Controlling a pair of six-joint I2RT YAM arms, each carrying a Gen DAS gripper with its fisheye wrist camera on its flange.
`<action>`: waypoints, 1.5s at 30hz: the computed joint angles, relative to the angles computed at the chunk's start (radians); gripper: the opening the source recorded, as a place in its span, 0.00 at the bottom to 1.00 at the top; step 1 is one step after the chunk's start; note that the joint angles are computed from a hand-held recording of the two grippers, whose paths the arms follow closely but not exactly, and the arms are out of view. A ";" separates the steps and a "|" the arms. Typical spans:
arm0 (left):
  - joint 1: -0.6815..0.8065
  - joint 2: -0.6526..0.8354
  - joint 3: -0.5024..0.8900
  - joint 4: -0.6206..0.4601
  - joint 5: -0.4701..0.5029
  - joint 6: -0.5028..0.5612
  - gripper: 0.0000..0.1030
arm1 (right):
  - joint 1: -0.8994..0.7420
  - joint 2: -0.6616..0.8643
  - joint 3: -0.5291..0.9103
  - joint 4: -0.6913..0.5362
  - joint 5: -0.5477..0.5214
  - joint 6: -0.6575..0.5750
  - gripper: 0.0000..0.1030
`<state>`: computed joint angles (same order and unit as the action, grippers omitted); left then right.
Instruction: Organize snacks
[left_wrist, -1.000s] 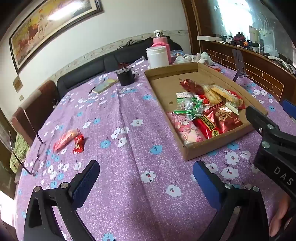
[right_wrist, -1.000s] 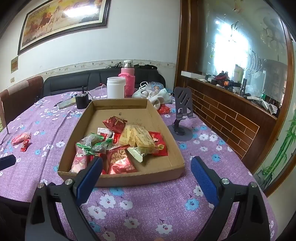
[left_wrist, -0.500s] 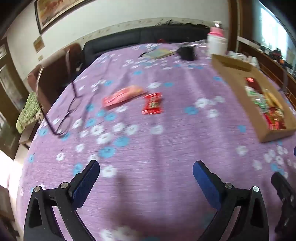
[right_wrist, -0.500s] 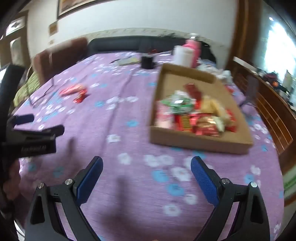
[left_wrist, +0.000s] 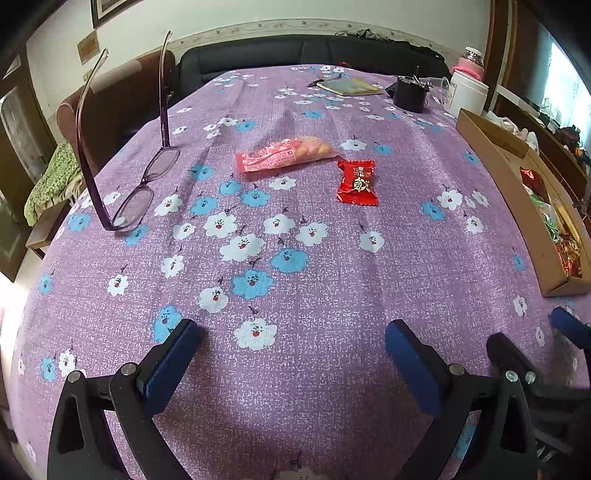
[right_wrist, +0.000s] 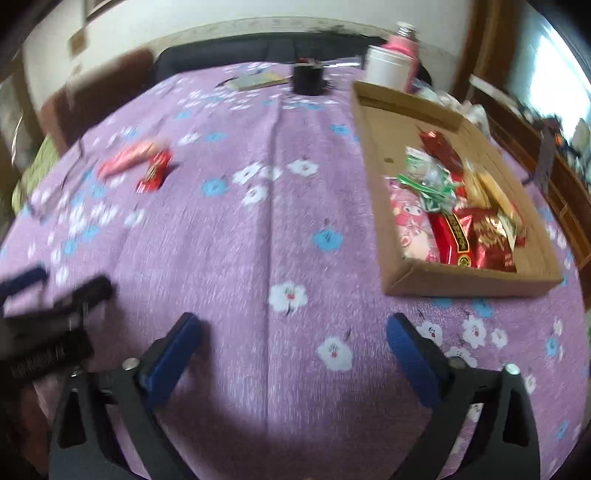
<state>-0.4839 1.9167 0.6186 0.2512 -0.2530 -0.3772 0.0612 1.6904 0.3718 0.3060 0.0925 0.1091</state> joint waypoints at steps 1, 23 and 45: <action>0.009 -0.002 -0.003 0.004 0.011 0.004 0.99 | -0.010 0.022 0.015 -0.008 -0.012 0.011 1.00; 0.005 -0.001 -0.027 0.030 -0.005 -0.026 0.99 | -0.008 0.058 0.015 0.073 0.021 0.034 1.00; -0.006 0.003 -0.026 0.030 -0.013 -0.040 0.99 | -0.013 0.052 0.013 0.070 0.017 0.028 1.00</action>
<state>-0.4894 1.9195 0.5929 0.2808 -0.2656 -0.4169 0.0482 1.7425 0.3846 0.3759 0.1099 0.1370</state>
